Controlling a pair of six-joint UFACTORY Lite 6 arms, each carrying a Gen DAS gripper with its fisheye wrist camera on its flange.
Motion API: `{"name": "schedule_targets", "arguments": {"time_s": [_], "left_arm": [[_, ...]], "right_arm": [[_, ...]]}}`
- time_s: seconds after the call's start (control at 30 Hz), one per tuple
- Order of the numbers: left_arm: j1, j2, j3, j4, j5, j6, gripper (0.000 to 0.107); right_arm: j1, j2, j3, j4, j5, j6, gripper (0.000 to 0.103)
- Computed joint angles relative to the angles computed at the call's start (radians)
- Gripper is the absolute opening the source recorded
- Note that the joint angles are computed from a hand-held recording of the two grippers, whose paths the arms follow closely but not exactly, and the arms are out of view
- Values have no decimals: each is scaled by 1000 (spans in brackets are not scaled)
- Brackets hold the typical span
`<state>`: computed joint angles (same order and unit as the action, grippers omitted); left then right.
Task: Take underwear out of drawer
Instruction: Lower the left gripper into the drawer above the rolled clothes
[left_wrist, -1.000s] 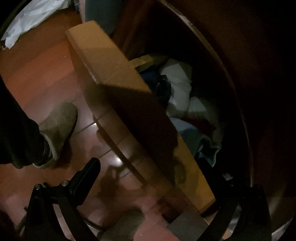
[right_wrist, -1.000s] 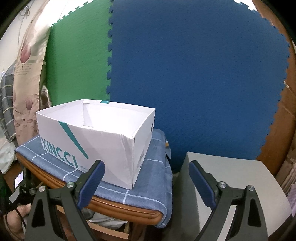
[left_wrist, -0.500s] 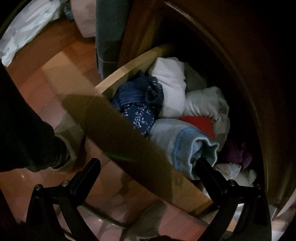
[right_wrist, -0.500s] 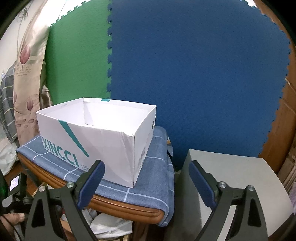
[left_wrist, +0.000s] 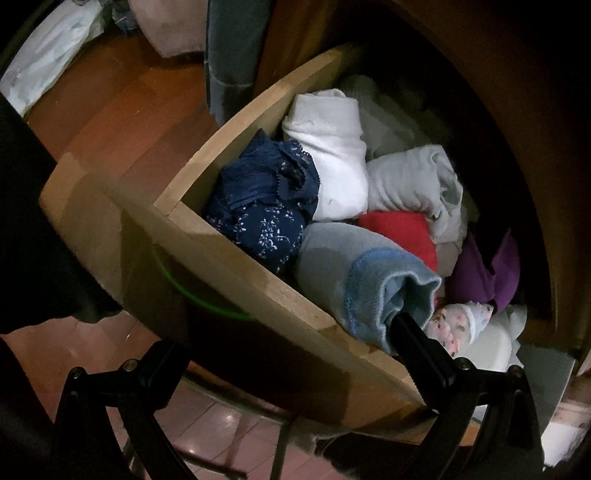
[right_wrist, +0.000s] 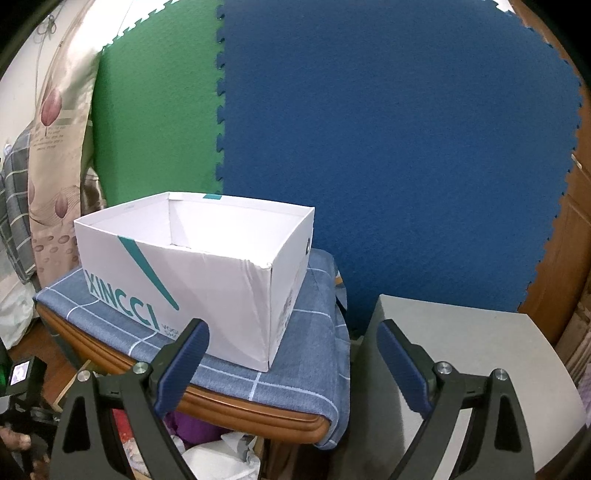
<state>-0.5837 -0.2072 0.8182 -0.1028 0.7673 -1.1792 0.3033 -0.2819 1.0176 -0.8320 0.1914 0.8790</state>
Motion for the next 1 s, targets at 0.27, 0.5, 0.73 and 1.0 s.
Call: {"name": "schedule_targets", "arguments": {"time_s": [0.27, 0.5, 0.73, 1.0], "left_arm": [[22, 60, 102, -56, 100, 109, 103], [85, 53, 106, -106, 168, 229, 103], [164, 108, 145, -139, 190, 329, 103], [3, 45, 150, 17, 241, 164, 99]], "right_arm": [[0, 1, 0, 6, -1, -6, 95], [1, 2, -2, 8, 1, -13, 95], [4, 9, 4, -1, 5, -7, 95], [2, 10, 3, 19, 2, -34, 95]]}}
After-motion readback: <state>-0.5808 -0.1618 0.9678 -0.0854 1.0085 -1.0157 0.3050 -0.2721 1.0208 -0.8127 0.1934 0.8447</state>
